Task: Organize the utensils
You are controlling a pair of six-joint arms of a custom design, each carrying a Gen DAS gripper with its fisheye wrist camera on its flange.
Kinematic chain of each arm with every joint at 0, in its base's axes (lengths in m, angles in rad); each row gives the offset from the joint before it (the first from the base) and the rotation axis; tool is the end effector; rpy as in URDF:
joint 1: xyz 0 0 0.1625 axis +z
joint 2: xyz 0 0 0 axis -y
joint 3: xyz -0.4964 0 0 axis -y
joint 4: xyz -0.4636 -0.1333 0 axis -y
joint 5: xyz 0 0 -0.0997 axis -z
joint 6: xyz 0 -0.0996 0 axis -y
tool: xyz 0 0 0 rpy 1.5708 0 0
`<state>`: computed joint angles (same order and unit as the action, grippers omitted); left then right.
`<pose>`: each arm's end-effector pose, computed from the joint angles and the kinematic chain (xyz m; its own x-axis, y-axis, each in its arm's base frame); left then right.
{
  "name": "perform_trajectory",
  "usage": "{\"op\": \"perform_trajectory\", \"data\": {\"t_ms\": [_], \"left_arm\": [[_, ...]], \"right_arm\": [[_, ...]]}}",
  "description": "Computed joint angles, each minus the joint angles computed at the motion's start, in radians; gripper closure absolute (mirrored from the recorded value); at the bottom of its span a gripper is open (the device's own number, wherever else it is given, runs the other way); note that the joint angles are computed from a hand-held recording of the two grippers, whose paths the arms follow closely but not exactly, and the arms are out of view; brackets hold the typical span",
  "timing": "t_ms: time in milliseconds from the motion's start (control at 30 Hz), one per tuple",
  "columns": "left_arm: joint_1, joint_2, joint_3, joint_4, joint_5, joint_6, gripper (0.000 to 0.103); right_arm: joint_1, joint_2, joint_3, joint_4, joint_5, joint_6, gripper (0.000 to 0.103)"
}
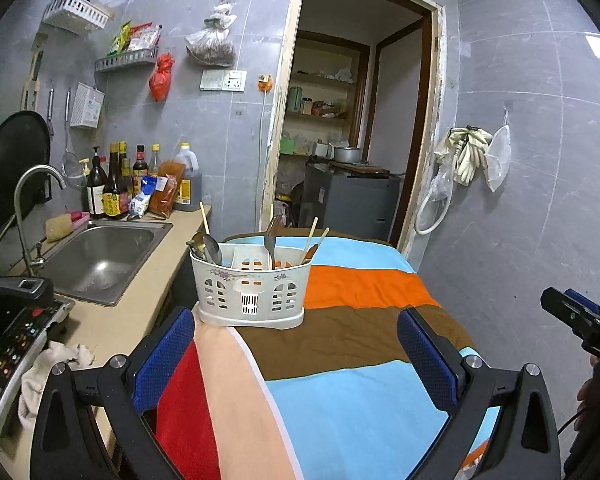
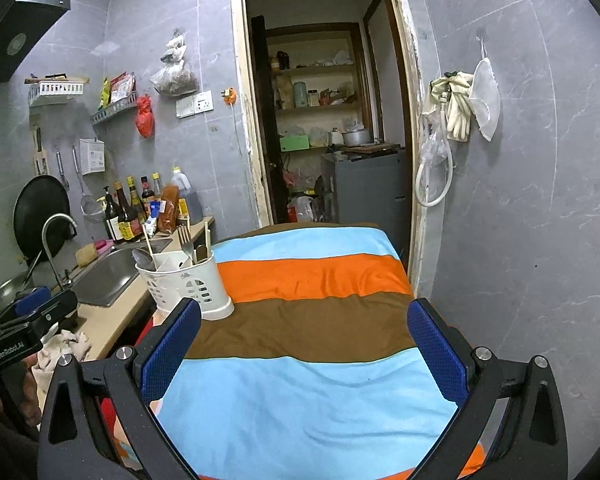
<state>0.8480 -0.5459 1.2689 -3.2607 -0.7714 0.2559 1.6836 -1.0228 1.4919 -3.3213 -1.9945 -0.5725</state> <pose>-0.4323 -0.7996 0.1561 -0.7884 0.1258 -0.6022 0.5945 0.4073 -0.6933 0.1804 -0.7722 0.4463 -0.7812 0.0892 0.6178 -0.5417 0.3949 -0.7420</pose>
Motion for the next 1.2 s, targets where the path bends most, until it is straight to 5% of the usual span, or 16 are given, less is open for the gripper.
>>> {"op": "perform_trajectory", "data": {"t_ms": [1200], "left_arm": [[-0.011,-0.019,0.042,-0.031,0.026,0.029,0.001]], "right_arm": [[-0.004,-0.012,0.018,0.007,0.014,-0.006,0.002]]}}
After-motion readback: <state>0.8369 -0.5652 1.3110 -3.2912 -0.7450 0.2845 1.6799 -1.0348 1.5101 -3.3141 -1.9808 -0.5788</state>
